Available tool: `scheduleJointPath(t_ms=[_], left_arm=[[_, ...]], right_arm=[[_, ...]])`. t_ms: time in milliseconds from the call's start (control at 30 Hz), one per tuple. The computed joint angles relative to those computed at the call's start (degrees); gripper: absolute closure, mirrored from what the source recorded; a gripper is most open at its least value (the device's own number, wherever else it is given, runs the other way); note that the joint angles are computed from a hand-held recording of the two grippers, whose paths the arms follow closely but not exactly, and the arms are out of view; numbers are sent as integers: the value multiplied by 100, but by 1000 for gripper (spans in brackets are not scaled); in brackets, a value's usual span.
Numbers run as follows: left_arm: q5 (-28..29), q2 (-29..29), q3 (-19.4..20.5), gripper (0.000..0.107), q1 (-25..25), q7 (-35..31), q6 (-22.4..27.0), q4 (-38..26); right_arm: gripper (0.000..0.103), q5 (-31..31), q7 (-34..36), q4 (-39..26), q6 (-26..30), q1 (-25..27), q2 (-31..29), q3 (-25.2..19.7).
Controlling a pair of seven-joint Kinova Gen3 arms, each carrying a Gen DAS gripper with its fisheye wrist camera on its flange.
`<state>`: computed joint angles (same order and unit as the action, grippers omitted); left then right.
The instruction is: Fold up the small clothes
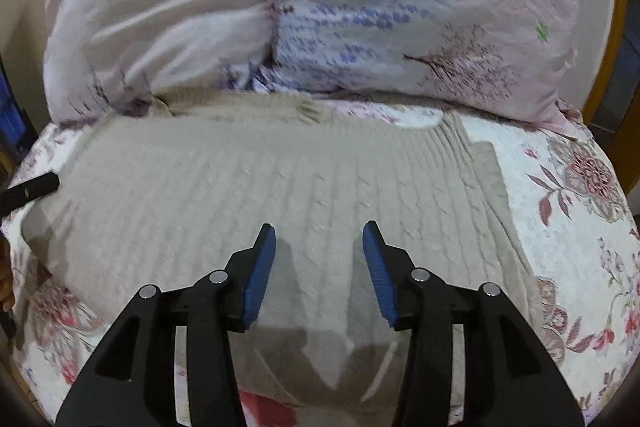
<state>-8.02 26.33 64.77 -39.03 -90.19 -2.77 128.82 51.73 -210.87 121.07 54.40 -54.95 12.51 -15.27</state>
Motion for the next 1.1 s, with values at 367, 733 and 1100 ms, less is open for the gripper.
scheduleJointPath(t_ms=[367,733,1100], left_arm=[[983,1501,504,22,-1045,-61,834,-643],[1696,1885,542,23,-1072,-752,874,-685],[2108,2095,534,44,-1108,-1106,1075,-753]], right_arm=[[49,466,468,-624,-480,-60,602,282],[46,98,965,-941,-575,-209,962,658],[45,174,855,-886,-643,-232,944,705]])
